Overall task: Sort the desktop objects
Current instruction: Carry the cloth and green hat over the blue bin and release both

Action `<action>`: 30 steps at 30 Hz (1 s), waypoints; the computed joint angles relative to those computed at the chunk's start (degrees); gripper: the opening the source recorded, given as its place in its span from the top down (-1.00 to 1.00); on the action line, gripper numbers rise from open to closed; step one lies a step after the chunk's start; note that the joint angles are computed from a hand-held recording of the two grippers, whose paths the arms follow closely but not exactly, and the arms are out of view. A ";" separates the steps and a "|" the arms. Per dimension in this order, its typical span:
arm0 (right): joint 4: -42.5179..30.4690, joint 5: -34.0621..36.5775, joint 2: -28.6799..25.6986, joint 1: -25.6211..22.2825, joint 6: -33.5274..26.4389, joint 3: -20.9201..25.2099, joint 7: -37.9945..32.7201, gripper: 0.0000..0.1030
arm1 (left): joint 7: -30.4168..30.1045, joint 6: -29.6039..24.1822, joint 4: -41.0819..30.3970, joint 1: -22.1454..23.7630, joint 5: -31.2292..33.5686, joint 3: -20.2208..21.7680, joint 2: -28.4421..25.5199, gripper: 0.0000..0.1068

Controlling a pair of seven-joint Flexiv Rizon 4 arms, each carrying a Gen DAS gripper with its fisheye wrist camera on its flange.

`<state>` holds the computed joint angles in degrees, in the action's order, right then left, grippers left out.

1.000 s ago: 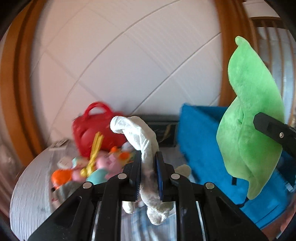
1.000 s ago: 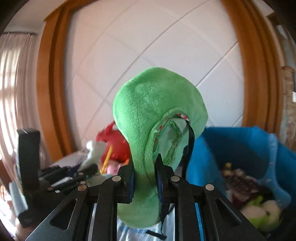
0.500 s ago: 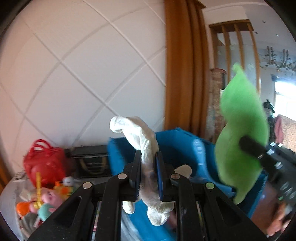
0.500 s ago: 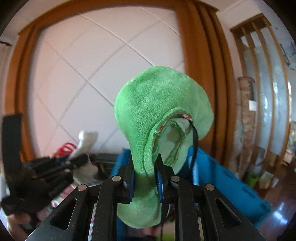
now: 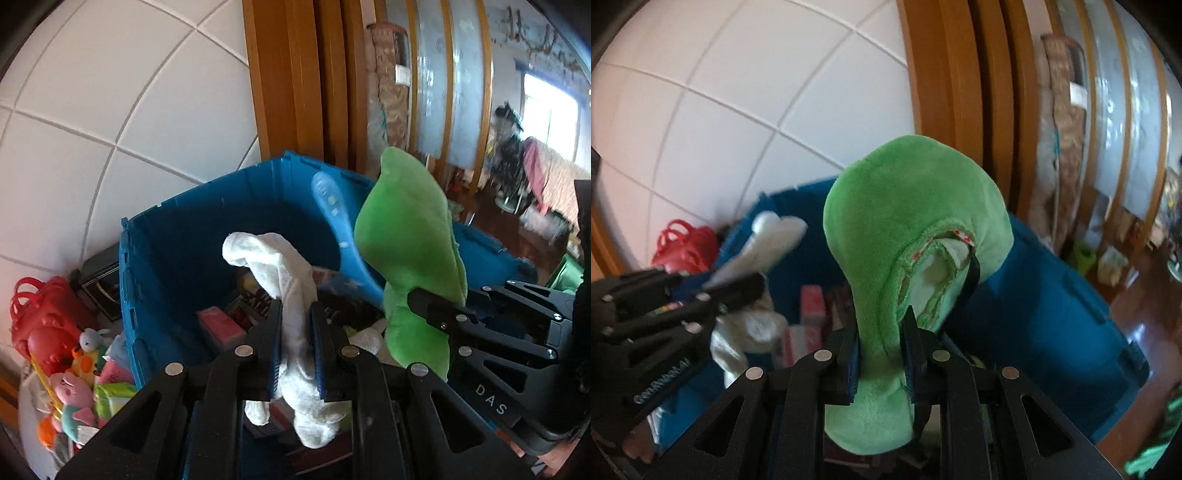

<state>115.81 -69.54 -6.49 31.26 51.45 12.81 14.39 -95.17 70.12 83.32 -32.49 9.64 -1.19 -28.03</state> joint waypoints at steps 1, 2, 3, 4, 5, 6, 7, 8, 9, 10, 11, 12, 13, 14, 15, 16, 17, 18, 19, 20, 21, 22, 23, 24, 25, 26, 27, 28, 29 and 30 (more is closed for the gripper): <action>-0.06 0.42 -0.15 0.04 -0.25 0.05 -0.10 0.62 | -0.05 -0.70 -0.50 -0.08 -0.18 -0.08 -0.27 0.73; 0.03 0.67 -0.18 -0.14 -0.37 -0.12 -0.51 0.62 | -0.39 -1.02 -0.83 -0.41 -0.03 0.05 -0.44 0.73; 0.11 0.94 -0.09 -0.58 -0.51 -0.45 -1.38 0.62 | -0.77 -0.86 -0.95 -0.51 0.31 0.39 -0.60 0.73; 0.19 0.92 -0.11 -0.69 -0.52 -0.48 -1.43 0.61 | -1.91 -1.15 -1.78 -1.41 1.34 1.36 -1.01 0.73; 0.08 1.05 -0.18 -0.77 -0.53 -0.51 -1.62 0.60 | -2.81 -1.62 -2.45 -2.18 2.28 2.06 -1.11 0.73; 0.00 1.23 -0.24 -0.76 -0.88 -0.49 -1.75 0.58 | -2.92 -1.74 -2.60 -2.11 2.60 2.05 -1.05 0.73; -0.26 1.64 -0.31 -0.60 -1.56 -0.37 -1.99 0.56 | -3.30 -2.13 -2.88 -2.27 2.94 2.13 -1.09 0.73; -0.20 1.74 -0.30 -0.52 -2.00 -0.33 -1.85 0.55 | -3.69 -2.65 -3.40 -2.34 3.12 2.16 -1.34 0.71; -0.19 1.81 -0.27 -0.50 -2.27 -0.33 -1.73 0.50 | -4.08 -3.56 -4.14 -2.48 3.23 2.17 -1.53 0.62; -0.14 1.73 -0.27 -0.53 -2.16 -0.35 -1.56 0.33 | -4.56 -3.79 -4.26 -2.42 3.33 2.15 -1.61 0.55; -0.15 1.49 -0.31 -0.55 -1.98 -0.40 -1.34 -0.02 | -5.21 -3.80 -4.32 -2.45 3.54 2.24 -1.63 0.37; -0.10 1.30 -0.26 -0.56 -2.19 -0.43 -1.24 -0.24 | -6.61 -4.09 -4.82 -3.04 4.63 3.24 -1.78 0.29; -0.26 1.61 -0.18 -0.29 -3.56 -0.25 -1.22 -0.39 | -8.07 -4.34 -5.34 -3.67 5.89 4.19 -1.84 0.23; -0.30 1.65 -0.07 -0.04 -4.79 -0.11 -0.86 -0.49 | -8.80 -4.20 -5.43 -3.68 6.53 4.36 -1.78 0.13; -0.18 1.69 0.12 -0.05 -5.14 -0.08 -0.35 -0.55 | -9.45 -4.08 -5.28 -3.50 6.81 4.33 -1.57 0.04; 0.07 1.90 0.41 -0.23 -5.05 -0.06 0.26 -0.69 | -9.97 -3.83 -5.13 -3.22 6.98 4.22 -1.44 -0.01; 0.32 1.96 0.65 -0.43 -4.93 -0.07 0.74 -0.82 | -10.61 -3.46 -4.87 -3.05 7.24 4.23 -1.18 -0.10; 0.49 1.90 0.85 -0.54 -5.06 -0.01 1.22 -0.88 | -11.30 -3.25 -4.81 -3.06 7.69 4.42 -1.02 -0.21; 0.71 1.82 1.06 -0.65 -5.13 0.06 1.69 -0.96 | -12.13 -2.90 -4.66 -3.19 8.38 4.79 -0.77 -0.25; 0.69 1.90 1.13 -0.67 -5.19 0.19 1.88 -0.99 | -12.77 -2.44 -4.43 -3.16 8.91 4.95 -0.53 -0.32; 0.76 1.95 1.22 -0.74 -5.02 0.28 2.05 -0.99 | -13.52 -2.05 -4.13 -3.22 9.45 5.18 -0.22 -0.39; 0.78 1.99 1.24 -0.80 -4.89 0.33 2.11 -0.99 | -14.00 -1.76 -3.94 -3.15 9.88 5.26 -0.02 -0.41; 0.76 2.14 1.26 -0.84 -4.81 0.38 2.05 -1.00 | -14.51 -1.25 -3.57 -3.06 10.27 5.32 0.28 -0.44; 0.74 2.26 1.29 -0.76 -4.98 0.51 2.12 -1.00 | -14.88 -0.69 -3.03 -2.89 10.55 5.29 0.64 -0.44; 0.81 2.20 1.35 -0.80 -4.99 0.51 2.23 -1.00 | -15.54 -0.36 -2.71 -2.99 11.04 5.54 0.96 -0.45; 0.84 2.19 1.43 -0.77 -5.12 0.57 2.35 -1.00 | -16.46 -0.05 -2.46 -3.27 11.80 5.99 1.27 -0.45; 0.92 2.04 1.59 -0.66 -5.60 0.68 2.65 -1.00 | -17.26 0.23 -2.28 -3.45 12.48 6.31 1.54 -0.45; 0.91 2.02 1.70 -0.53 -6.15 0.82 2.75 -1.00 | -18.23 0.86 -1.70 -3.62 13.28 6.69 2.03 -0.45; 0.91 2.01 1.83 -0.43 -6.74 0.93 2.78 -1.00 | -18.70 1.26 -1.22 -3.51 13.70 6.68 2.41 -0.45; 0.86 1.83 1.93 -0.17 -7.61 1.14 2.94 -1.00 | -19.59 1.45 -0.95 -3.67 14.31 6.94 2.74 -0.45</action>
<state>116.67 -67.72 -4.56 31.08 43.84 13.95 17.32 -114.76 71.57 82.37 -36.16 23.94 5.76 -25.28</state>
